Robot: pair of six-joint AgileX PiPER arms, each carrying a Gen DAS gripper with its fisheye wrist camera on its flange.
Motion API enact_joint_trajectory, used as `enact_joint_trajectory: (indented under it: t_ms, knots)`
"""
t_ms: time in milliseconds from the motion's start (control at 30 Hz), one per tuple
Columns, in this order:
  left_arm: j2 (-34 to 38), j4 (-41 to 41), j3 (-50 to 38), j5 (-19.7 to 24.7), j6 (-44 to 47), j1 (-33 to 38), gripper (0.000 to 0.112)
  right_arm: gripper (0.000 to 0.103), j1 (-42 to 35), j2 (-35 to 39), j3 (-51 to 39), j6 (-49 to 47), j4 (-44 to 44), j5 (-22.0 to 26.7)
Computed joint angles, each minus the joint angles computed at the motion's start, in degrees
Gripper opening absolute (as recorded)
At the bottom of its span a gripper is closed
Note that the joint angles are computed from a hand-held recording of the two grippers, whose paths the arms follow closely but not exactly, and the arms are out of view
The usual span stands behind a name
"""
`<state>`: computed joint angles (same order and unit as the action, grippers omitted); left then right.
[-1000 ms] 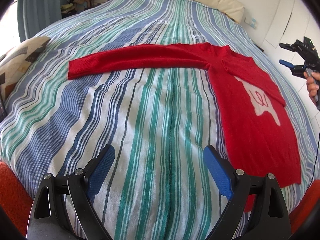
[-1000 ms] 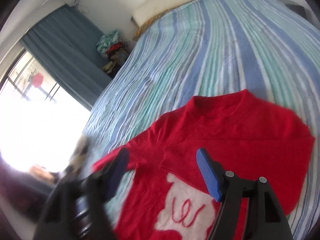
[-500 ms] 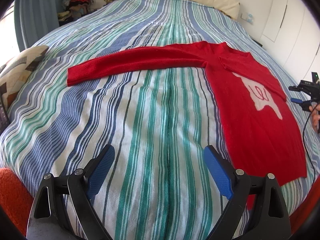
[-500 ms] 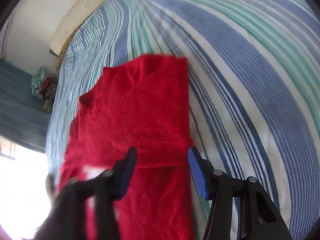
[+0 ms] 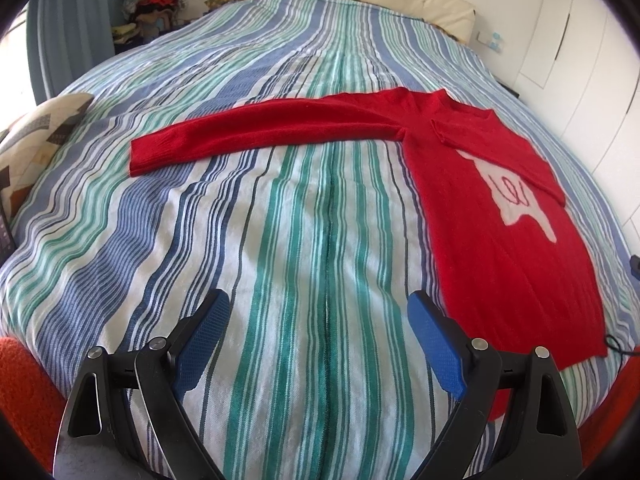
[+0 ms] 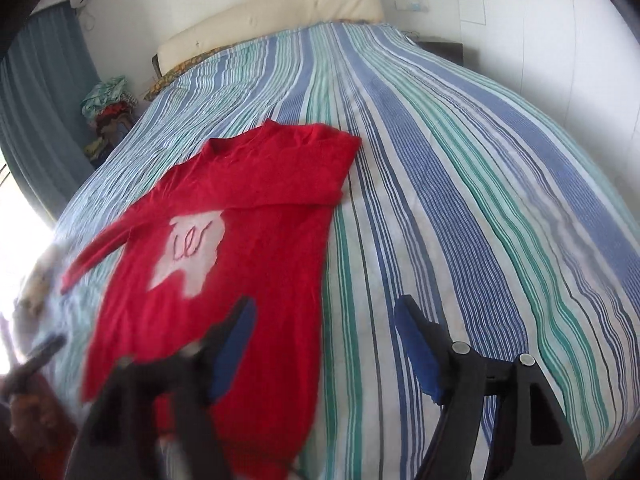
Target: Fold small clothes
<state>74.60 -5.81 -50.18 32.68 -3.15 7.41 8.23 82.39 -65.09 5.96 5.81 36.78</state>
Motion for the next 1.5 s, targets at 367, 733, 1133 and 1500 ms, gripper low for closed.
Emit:
enact_joint_trajectory:
  t_ms: [367, 733, 1133, 1500]
  knots:
    - [0.8, 6.2, 0.5, -0.6, -4.8, -2.5, 0.092, 0.080, 13.5, -9.6, 11.8, 31.8, -33.4, -5.0]
    - [0.6, 6.8, 0.8, -0.2, -5.9, -2.3, 0.092, 0.080, 14.2, -8.9, 12.6, 33.9, -35.7, -5.0]
    - [0.1, 7.9, 0.9, 0.3, -6.9, -2.9, 0.092, 0.080, 13.4, -9.3, 12.9, 33.7, -34.7, -4.9]
    - [0.6, 6.7, 0.6, 0.6, -5.6, -2.2, 0.092, 0.080, 13.6, -9.0, 12.3, 32.5, -34.1, -4.2]
